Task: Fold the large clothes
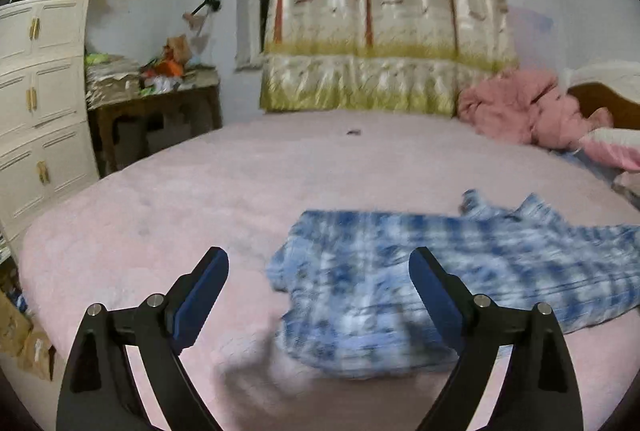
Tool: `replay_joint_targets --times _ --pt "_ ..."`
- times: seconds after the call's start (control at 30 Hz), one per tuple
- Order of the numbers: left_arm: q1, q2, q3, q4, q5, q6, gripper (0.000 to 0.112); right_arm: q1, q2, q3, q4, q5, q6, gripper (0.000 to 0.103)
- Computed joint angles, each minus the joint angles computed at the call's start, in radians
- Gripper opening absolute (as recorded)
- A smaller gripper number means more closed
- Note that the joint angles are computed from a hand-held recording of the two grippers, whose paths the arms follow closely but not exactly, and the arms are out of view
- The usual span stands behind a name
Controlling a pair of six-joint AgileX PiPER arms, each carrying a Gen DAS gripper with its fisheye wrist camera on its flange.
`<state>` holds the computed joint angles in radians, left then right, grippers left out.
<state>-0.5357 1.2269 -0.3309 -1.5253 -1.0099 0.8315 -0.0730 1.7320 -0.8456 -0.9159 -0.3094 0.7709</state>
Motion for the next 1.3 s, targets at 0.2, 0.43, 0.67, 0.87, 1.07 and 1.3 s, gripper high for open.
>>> replay_joint_targets --times 0.2,0.43,0.67,0.87,1.07,1.3 --pt "-0.09 0.048 -0.044 0.044 0.008 -0.031 0.093 0.016 -0.098 0.162 0.455 -0.251 -0.499 0.103" --pt "0.004 0.134 -0.159 0.271 0.301 -0.133 0.079 0.082 -0.009 0.005 -0.043 -0.175 -0.02 0.102" --pt "0.16 0.338 -0.323 0.44 0.611 -0.26 0.04 0.136 0.107 -0.134 -0.411 -0.139 0.395 0.068" --pt "0.18 0.377 -0.29 0.573 0.707 -0.418 0.036 0.165 0.209 -0.219 -0.768 -0.138 0.691 0.022" --pt "0.058 0.408 -0.283 0.31 0.583 -0.186 0.036 0.193 0.203 -0.159 -0.592 -0.1 0.514 0.022" --pt "0.002 0.429 -0.239 0.416 0.429 -0.385 0.036 0.159 0.166 -0.059 -0.264 -0.151 0.228 0.01"
